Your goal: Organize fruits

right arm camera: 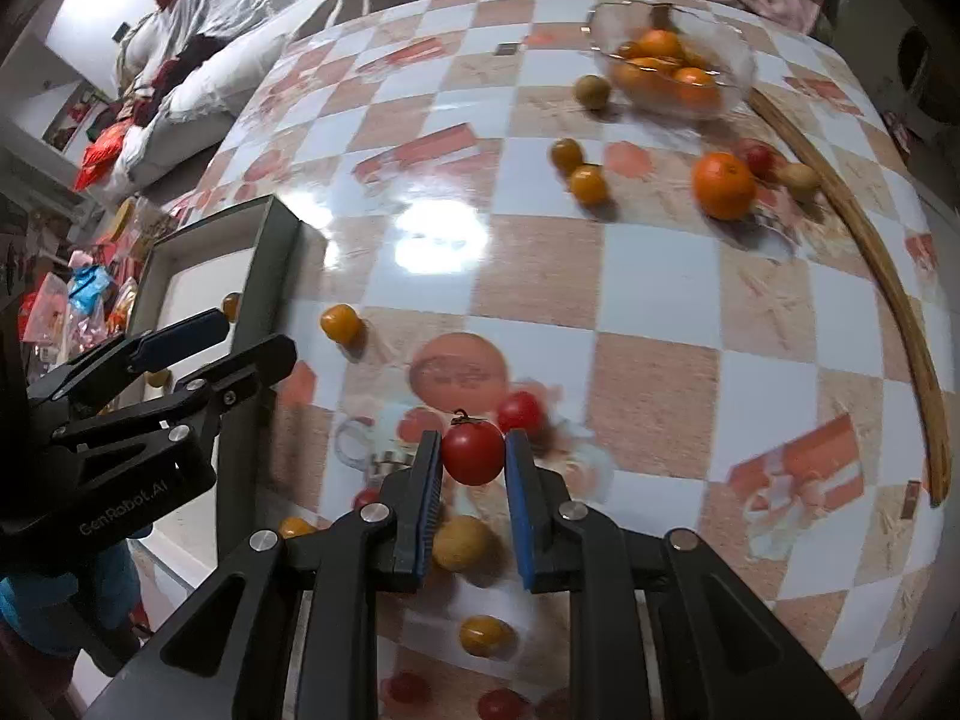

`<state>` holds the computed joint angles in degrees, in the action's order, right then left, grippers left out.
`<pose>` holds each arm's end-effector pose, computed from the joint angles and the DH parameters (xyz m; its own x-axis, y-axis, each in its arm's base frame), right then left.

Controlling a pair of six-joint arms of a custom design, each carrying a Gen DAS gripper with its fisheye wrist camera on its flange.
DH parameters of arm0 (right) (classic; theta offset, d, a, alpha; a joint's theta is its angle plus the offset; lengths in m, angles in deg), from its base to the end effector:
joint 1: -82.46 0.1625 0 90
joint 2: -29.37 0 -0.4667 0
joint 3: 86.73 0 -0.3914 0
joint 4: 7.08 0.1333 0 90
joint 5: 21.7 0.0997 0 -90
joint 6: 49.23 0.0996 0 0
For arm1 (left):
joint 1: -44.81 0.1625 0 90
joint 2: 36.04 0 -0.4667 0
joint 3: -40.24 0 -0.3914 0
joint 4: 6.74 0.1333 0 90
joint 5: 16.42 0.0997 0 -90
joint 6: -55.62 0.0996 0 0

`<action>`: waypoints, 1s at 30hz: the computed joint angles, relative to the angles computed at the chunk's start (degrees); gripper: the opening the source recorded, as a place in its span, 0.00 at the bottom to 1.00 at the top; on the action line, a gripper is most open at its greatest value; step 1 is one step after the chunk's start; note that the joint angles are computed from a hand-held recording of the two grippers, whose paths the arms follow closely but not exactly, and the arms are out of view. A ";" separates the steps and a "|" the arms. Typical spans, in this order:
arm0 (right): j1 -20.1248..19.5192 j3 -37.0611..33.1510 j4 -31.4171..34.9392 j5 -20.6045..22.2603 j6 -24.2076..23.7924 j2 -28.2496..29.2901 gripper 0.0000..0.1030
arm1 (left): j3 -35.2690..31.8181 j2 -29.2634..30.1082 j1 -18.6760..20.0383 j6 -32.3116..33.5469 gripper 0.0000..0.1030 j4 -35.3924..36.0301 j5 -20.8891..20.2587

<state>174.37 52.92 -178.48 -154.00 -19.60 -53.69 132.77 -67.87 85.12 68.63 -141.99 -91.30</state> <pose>0.0793 -0.3909 0.2740 -0.6657 0.6724 0.3236 0.3438 0.6612 -0.6668 -0.3991 -0.5475 -0.0519 -0.3914 0.9014 -0.1850 0.8448 0.4317 0.3162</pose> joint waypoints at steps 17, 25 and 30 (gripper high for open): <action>-5.01 9.58 0.89 -2.34 5.92 -13.86 0.22 | 1.15 5.88 -6.26 0.43 0.58 2.54 -3.28; -6.33 10.56 -0.57 -1.45 4.96 -14.70 0.22 | 1.55 6.10 -6.72 1.13 0.20 2.28 -2.32; -5.77 9.97 -0.75 -1.32 4.34 -14.13 0.22 | 0.73 4.62 -5.01 -1.23 0.20 3.07 -5.13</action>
